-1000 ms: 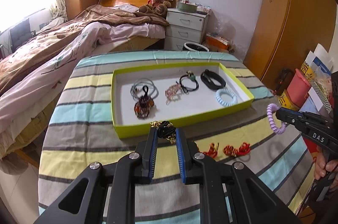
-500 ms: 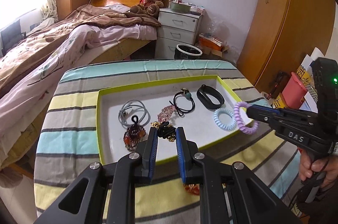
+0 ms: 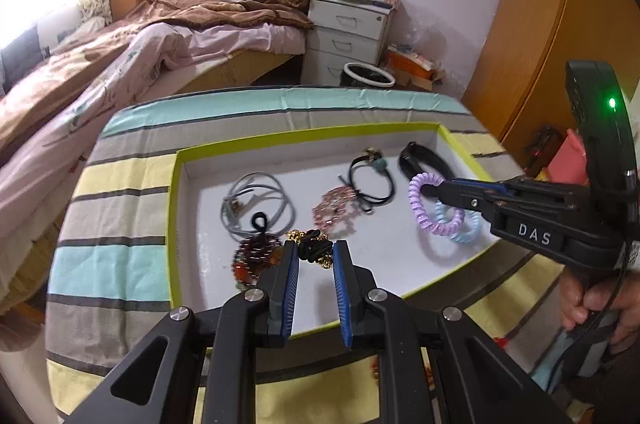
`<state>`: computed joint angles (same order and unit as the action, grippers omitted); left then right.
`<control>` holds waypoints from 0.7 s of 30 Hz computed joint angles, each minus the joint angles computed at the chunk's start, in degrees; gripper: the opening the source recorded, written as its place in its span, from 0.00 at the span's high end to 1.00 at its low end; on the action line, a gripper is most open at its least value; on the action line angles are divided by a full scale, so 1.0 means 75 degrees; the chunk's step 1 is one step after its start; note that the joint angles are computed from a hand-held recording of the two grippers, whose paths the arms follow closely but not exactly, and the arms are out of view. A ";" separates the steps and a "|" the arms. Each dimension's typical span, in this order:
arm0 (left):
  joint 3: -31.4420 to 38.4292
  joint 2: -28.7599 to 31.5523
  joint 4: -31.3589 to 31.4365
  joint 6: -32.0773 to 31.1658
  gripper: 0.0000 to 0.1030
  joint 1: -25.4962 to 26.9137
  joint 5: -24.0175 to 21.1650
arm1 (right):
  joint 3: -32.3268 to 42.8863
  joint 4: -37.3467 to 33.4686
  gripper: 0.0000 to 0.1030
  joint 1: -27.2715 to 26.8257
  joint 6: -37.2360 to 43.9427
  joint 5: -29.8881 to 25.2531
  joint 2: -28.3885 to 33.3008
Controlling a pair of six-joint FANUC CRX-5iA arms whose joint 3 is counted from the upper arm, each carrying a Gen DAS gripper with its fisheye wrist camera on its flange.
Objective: Organize jewelry
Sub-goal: 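Carry the lavender coil and the brooch into the lime-green box with both tools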
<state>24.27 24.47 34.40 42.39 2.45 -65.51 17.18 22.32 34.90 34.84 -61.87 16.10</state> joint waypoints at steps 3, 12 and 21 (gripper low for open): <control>0.0138 0.0129 -0.0029 0.0116 0.83 0.0010 -0.0170 | 0.0122 -0.0198 0.90 -0.0062 0.0199 -0.0049 0.0105; 0.0365 0.0290 -0.0430 0.0370 0.83 -0.0054 -0.0372 | 0.0441 -0.0273 0.90 -0.0131 0.0600 -0.0372 0.0363; 0.0301 0.0258 -0.0418 0.0453 0.83 -0.0043 -0.0339 | 0.0566 -0.0258 0.90 -0.0100 0.0714 -0.0504 0.0512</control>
<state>26.53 26.41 31.26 45.79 2.12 -68.05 21.43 20.38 34.15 40.20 -65.65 19.94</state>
